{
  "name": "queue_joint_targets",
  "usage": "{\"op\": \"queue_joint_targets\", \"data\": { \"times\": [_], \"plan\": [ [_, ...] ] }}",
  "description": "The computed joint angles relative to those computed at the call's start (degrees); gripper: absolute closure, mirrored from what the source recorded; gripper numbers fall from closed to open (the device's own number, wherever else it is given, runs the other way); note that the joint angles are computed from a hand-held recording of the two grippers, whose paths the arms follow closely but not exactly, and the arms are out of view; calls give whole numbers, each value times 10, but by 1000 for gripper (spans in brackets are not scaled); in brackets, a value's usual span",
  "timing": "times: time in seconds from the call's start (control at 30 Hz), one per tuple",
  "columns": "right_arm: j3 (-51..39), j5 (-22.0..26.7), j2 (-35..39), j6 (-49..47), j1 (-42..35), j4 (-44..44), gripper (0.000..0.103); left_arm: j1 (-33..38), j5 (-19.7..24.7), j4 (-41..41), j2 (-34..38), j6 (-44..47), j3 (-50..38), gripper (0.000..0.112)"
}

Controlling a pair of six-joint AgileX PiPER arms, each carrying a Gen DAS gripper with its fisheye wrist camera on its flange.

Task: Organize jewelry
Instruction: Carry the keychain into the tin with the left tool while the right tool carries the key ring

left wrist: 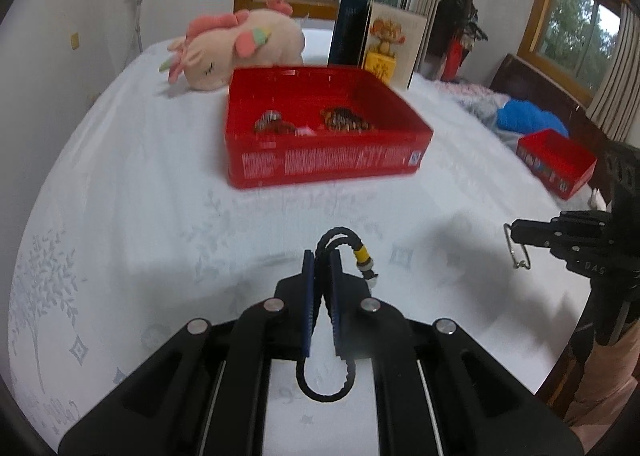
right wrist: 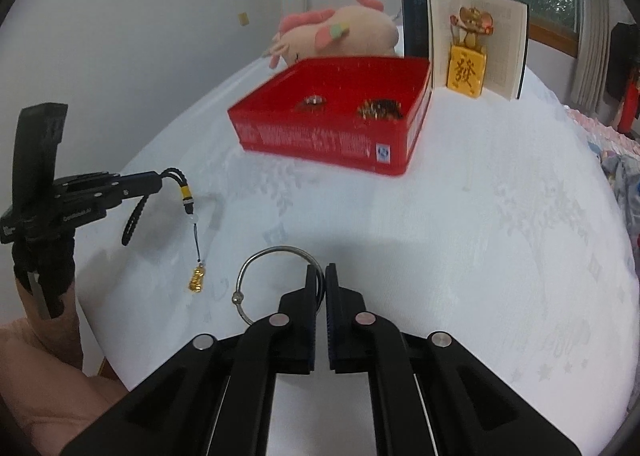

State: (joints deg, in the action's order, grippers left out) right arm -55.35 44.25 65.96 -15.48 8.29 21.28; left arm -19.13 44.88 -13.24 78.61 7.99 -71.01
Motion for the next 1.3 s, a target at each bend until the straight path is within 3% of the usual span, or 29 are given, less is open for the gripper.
{"op": "queue_joint_targets", "data": {
  "times": [0.57,0.9,1.3],
  "plan": [
    [-118,14,69,-36,-15,45,99,-10,0,-10,1,5,-101,107],
    [-268,49,177,-8,-15,26,100,-6,42,-7,111,-19,-256,107],
    [-535,127,371,50,-5,-14,100,12,99,19,299,-70,-511,107]
  ]
}}
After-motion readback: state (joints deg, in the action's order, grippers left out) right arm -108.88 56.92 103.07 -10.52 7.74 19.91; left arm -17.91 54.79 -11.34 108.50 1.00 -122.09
